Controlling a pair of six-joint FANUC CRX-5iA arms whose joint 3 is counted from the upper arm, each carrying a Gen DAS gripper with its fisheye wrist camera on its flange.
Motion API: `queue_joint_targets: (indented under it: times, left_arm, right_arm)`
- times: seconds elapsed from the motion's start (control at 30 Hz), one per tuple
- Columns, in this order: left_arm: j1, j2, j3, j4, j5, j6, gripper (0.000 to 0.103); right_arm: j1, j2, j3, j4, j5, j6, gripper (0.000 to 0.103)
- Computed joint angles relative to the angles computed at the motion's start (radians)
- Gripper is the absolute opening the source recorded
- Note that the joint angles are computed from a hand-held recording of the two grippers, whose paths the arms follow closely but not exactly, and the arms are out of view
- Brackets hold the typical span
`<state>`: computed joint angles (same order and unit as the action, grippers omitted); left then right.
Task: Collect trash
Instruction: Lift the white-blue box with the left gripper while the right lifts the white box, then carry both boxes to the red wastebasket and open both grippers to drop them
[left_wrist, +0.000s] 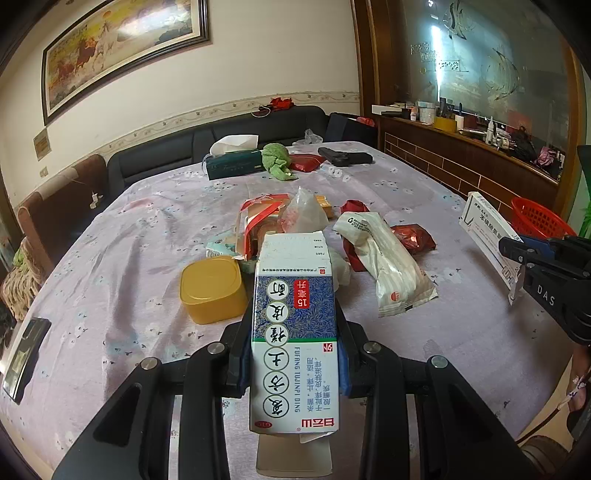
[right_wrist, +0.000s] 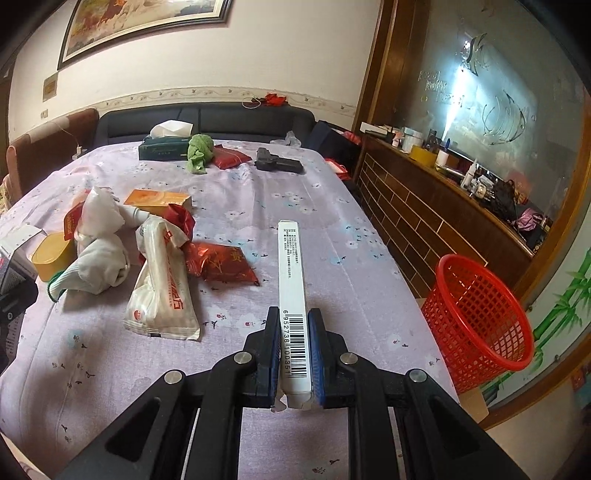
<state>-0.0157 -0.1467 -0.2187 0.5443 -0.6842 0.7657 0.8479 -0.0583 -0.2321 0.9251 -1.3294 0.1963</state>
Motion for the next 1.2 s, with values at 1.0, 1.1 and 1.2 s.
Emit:
queue_joint_targets:
  times: [1.0, 1.1, 1.2]
  left_arm:
    - [-0.114, 0.117, 0.175, 0.100, -0.198, -0.049, 0.033]
    - [-0.181, 0.162, 0.232, 0.127, -0.252, -0.054, 0.033]
    - [-0.247, 0.213, 0.301, 0.139, -0.301, -0.046, 0.033]
  right_arm:
    - [-0.143, -0.324, -0.148, -0.241, 0.358, -0.093, 0.016]
    - [-0.158, -0.401, -0.191, -0.213, 0.326, -0.142, 0.016]
    - [-0.175, -0.464, -0.225, -0.167, 0.268, -0.190, 0.016]
